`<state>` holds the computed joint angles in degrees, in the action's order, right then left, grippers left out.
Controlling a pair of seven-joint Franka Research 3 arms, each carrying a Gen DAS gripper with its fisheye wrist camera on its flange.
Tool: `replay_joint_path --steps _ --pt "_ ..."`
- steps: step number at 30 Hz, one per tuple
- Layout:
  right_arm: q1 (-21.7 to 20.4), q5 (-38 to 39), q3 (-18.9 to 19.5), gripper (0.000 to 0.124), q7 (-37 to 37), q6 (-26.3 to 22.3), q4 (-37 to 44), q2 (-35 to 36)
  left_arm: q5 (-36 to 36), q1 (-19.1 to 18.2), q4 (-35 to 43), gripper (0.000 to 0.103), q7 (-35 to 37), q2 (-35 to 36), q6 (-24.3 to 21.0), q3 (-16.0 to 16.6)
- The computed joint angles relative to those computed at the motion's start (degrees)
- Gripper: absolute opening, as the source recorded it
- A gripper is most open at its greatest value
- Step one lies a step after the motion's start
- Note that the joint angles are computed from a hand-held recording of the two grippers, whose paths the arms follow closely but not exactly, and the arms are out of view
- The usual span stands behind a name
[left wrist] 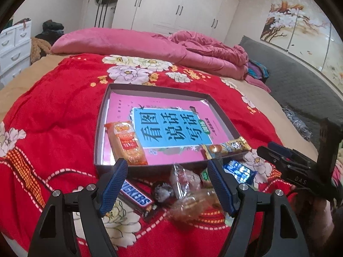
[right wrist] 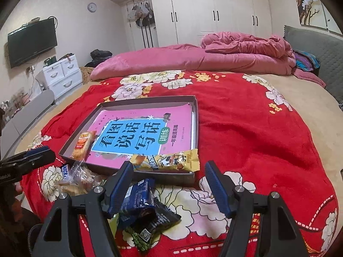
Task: Organize snacks
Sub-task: 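Open both tools and withdraw them from the tray back toward the snack pile, then grasp the clear cookie bag with the left tool while the right tool grasps the blue Oreo pack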
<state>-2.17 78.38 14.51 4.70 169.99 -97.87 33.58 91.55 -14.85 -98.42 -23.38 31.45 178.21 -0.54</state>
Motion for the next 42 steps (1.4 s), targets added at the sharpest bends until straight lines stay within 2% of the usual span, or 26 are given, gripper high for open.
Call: replay_joint_path --steps 4,7,16,21,32,40,42 --pt "-0.2 0.1 -0.1 0.069 0.3 0.1 -0.4 -0.2 -3.4 0.0 -1.3 0.078 3.0 -0.2 0.5 -0.3" --pt "-0.4 0.2 -0.1 0.069 0.2 0.1 -0.7 -0.4 -4.0 -1.3 -2.0 0.078 3.4 -0.5 0.6 0.7" --pt "-0.3 1.0 -0.6 0.069 -0.4 -0.1 -2.0 -1.3 -15.0 -4.3 -4.7 0.078 13.3 -0.7 0.4 2.2" --pt "-0.1 1.9 -1.3 0.069 -0.9 -0.4 -2.6 -1.8 -20.1 -6.1 -5.1 0.078 17.0 0.0 2.2 3.6" --pt "0.3 -9.3 -3.0 0.069 10.8 -3.1 -3.1 -0.6 -36.6 -4.1 -5.5 0.078 31.0 2.6 1.0 -0.5" --pt "-1.7 -13.7 -2.1 0.069 16.1 -9.9 -2.4 0.0 -43.6 -5.3 -5.4 0.078 36.5 3.5 1.3 0.4" --pt "-1.8 -14.6 -2.3 0.064 17.4 -11.8 -2.1 0.3 -45.0 -5.9 -5.2 0.078 37.9 3.7 1.4 0.8"
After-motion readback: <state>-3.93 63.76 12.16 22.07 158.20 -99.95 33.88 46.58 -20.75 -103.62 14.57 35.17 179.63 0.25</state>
